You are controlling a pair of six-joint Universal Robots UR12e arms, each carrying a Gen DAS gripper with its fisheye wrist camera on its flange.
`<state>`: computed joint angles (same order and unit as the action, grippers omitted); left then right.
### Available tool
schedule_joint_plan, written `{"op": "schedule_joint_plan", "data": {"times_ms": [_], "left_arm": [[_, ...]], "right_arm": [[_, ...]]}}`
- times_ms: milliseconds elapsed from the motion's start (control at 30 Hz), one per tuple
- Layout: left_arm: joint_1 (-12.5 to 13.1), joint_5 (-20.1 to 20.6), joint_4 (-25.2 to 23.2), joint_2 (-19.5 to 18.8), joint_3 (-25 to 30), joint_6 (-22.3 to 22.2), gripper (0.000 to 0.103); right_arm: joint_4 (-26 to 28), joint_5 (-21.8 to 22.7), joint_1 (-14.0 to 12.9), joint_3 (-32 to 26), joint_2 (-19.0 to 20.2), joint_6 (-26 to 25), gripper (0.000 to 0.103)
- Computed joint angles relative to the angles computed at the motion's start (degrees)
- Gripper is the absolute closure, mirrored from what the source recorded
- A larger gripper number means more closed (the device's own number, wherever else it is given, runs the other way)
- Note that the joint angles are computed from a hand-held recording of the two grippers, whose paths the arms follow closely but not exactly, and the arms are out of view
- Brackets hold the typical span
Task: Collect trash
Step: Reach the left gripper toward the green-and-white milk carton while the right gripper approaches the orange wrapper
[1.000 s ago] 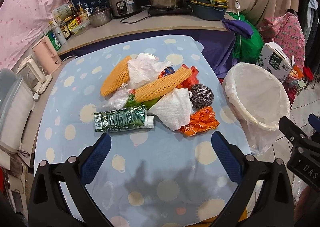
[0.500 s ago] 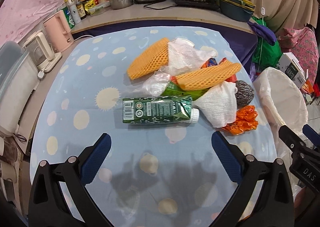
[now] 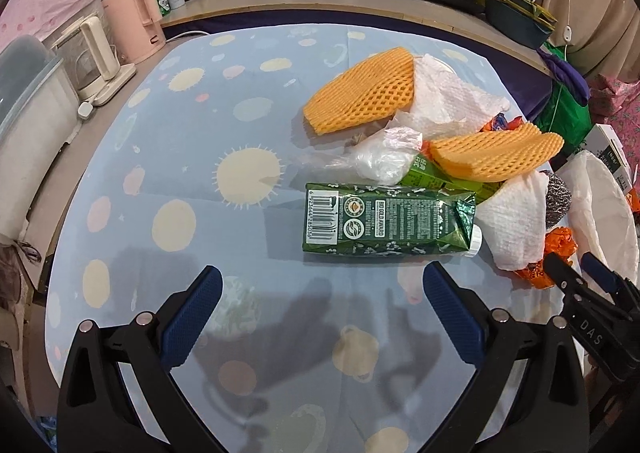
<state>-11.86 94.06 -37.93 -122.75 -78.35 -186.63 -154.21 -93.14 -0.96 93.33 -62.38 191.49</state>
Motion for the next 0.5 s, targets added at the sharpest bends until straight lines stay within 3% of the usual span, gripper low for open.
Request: {"op": "schedule_joint_plan", "data": {"times_ms": [300,333,367,400,500], "left_arm": [[-0.07,0.37,1.15,-2.1,2.85,2.17,0.007],[-0.06,0.4,1.13,-2.29,3.12,2.3,0.007],[-0.05,0.32,1.23,-2.43,3.27,2.47,0.007],[-0.04,0.23,1.35,-2.56,3.39,2.6,0.007],[-0.03,-0.01,0.98,-3.04,3.92,3.15,0.007]], "right_arm": [[0.51,0.93,-0.6,0.93,-0.11,0.88,0.053],[0.69,1.03,-0.68,1.04,-0.22,0.93,0.06],[1.9,0.97,-0.71,0.88,-0.27,0.69,0.081],[2.71,1.13,-0.78,0.85,-0.34,0.62,0.091],[3.2,1.76,-1.09,1.36,-0.78,0.74,0.098]]}}
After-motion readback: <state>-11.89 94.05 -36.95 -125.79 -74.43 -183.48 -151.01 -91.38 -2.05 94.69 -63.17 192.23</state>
